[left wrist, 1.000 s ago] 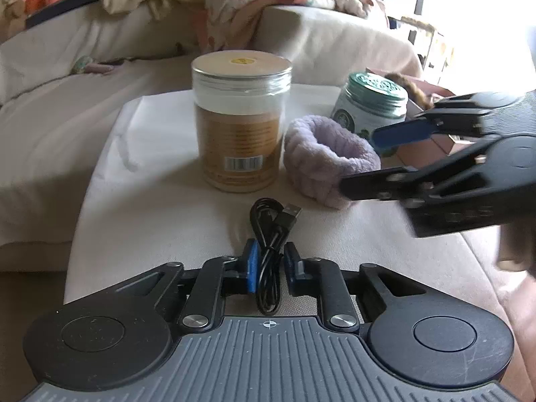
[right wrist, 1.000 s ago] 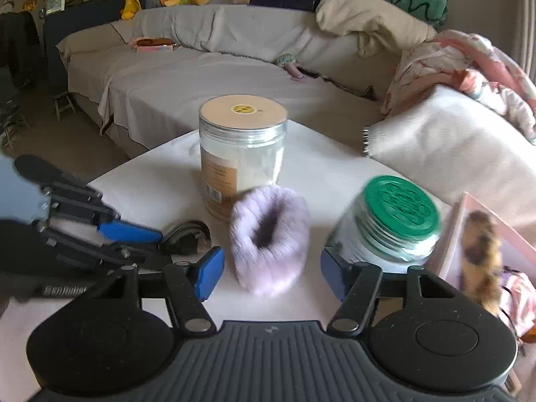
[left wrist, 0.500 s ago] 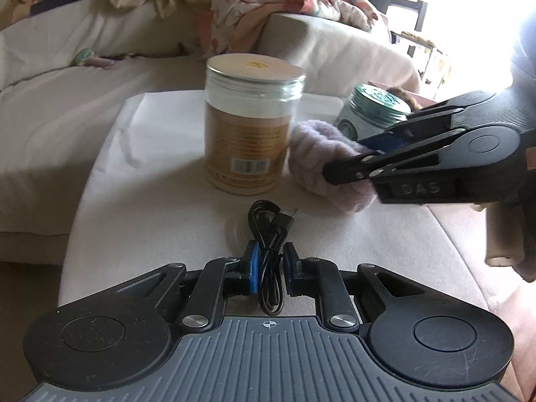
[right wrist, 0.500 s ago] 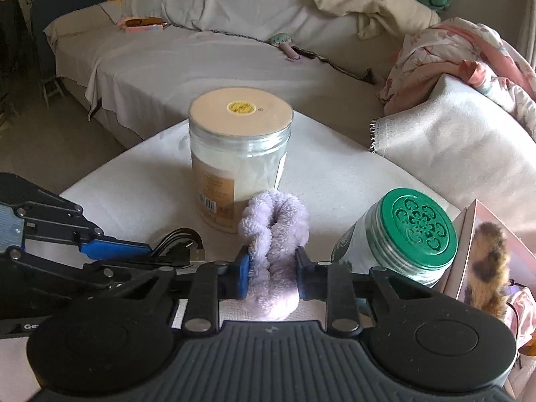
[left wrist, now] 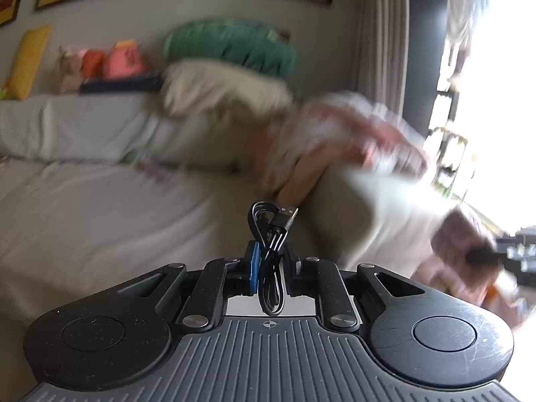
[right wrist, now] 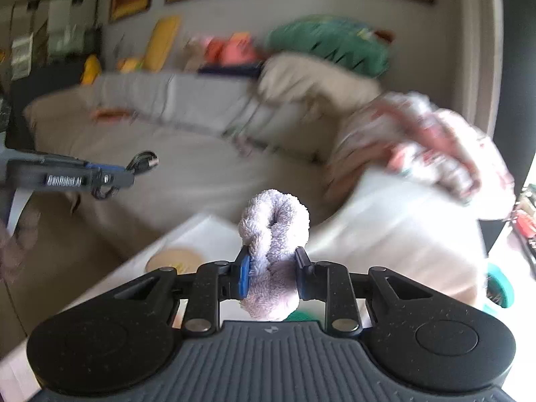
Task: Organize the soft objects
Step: 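Lower the scrunchie into the pink box with the right gripper while the left gripper drops the cable in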
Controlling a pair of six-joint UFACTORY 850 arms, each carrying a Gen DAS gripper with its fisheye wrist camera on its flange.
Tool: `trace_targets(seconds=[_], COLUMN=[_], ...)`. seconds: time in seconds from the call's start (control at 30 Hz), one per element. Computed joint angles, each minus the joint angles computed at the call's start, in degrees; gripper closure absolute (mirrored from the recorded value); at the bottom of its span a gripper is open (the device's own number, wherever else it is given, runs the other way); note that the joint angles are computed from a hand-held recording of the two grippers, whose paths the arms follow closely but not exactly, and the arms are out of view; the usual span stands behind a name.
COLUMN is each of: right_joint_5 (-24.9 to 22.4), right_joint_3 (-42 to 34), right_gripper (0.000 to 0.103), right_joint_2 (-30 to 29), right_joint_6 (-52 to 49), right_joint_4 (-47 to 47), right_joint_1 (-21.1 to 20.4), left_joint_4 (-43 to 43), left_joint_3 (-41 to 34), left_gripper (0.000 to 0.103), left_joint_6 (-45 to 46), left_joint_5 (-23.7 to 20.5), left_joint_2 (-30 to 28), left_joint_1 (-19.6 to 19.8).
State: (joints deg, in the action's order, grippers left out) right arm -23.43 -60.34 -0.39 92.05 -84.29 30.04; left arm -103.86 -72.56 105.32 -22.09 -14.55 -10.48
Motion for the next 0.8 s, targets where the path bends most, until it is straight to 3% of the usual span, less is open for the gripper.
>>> trace_targets(seconds=[0.17, 0.3, 0.43, 0.53, 0.6, 0.7, 0.8], right_joint_5=[-6.3, -7.9, -2.4, 1.9, 3.8, 7.0, 6.6], right_joint_3=[6.0, 10.8, 16.1, 19.4, 20.6, 21.5, 22.0], right_gripper=[0.078, 0.078, 0.078, 0.077, 0.071, 0.071, 0.07], right_joint_2=[9.1, 14.8, 18.1, 17.3, 15.1, 11.4, 9.1], right_joint_6=[2.1, 0.5, 0.9, 3.4, 5.8, 11.8, 18.2], right_joint_4=[-3.6, -0.6, 3.3, 2.5, 1.1, -2.2, -6.6], right_joint_1=[-2.5, -6.0, -10.7, -13.4, -14.3, -15.6, -14.9], left_joint_4=[0.0, 8.3, 19.9, 30.4, 30.3, 33.8, 39.5], left_joint_3=[-5.6, -11.1, -16.2, -19.5, -17.6, -16.1, -16.1], left_gripper=[0.086, 0.085, 0.085, 0.085, 0.085, 0.085, 0.085], left_joint_6=[-1.7, -11.8, -26.3, -39.0, -38.6, -38.7, -40.5], left_joint_5=[-5.8, -10.2, -13.5, -17.3, -14.2, -7.0, -4.4], left_joint_2=[-1.1, -4.7, -10.6, -16.1, -16.7, -16.7, -16.2], left_joint_1=[-5.4, -11.3, -16.4, -18.8, -20.2, -21.9, -22.2])
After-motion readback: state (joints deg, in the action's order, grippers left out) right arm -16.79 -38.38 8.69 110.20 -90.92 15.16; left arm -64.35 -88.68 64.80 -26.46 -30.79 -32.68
